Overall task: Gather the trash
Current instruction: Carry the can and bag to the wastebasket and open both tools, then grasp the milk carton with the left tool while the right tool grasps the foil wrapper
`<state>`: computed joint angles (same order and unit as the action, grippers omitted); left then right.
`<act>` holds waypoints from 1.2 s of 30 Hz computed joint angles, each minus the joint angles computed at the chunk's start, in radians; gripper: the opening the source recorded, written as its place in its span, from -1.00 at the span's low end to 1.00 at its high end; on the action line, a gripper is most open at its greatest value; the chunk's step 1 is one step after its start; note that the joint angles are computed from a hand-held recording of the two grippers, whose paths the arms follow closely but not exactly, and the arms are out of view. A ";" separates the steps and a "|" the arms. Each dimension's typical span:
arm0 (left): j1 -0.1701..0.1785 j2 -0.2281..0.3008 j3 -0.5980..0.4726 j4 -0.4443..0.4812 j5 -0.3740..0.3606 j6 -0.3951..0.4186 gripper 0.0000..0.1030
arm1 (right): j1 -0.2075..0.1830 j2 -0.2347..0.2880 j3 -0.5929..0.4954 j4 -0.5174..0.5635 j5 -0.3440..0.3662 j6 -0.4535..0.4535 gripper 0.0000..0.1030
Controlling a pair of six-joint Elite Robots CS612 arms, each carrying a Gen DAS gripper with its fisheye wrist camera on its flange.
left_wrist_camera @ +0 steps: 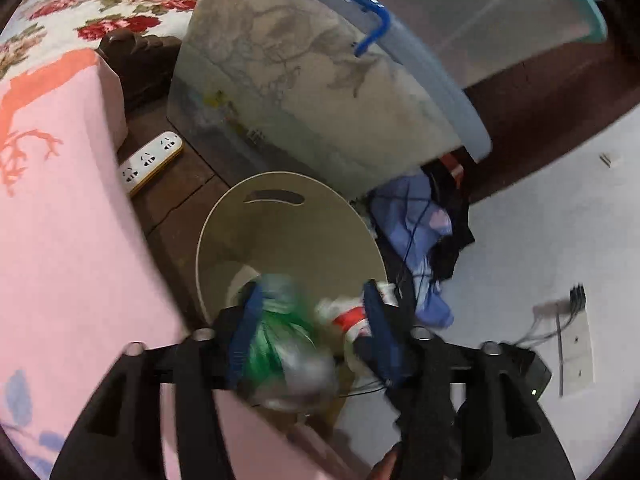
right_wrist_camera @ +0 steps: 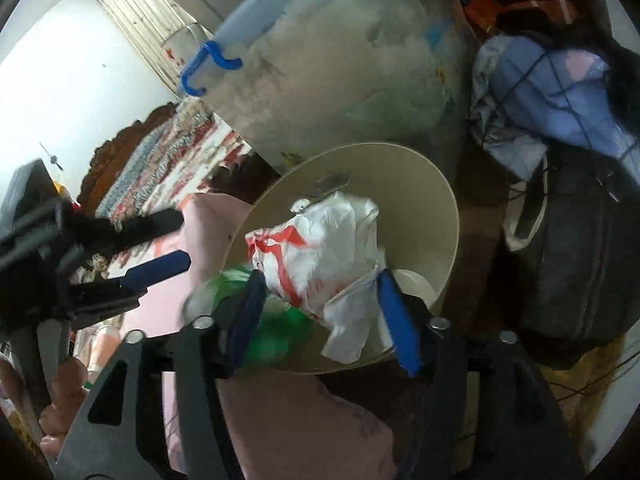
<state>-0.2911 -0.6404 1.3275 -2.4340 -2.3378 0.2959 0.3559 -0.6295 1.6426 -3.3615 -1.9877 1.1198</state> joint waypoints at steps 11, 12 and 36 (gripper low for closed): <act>0.089 -0.066 0.077 -0.058 -0.135 0.054 0.14 | 0.055 -0.004 -0.009 -0.061 -0.144 -0.052 0.43; 0.104 -0.079 0.098 -0.092 -0.144 0.057 0.14 | 0.062 -0.002 -0.018 -0.074 -0.142 -0.071 0.41; 0.449 -0.061 0.127 -0.472 0.306 -0.023 0.78 | 0.194 0.254 -0.648 0.233 0.262 -0.355 0.52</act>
<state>0.1578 -0.7016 1.4546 -2.9057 -2.0313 0.2732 0.5499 -0.3752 0.9949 -3.1286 -1.7255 0.7649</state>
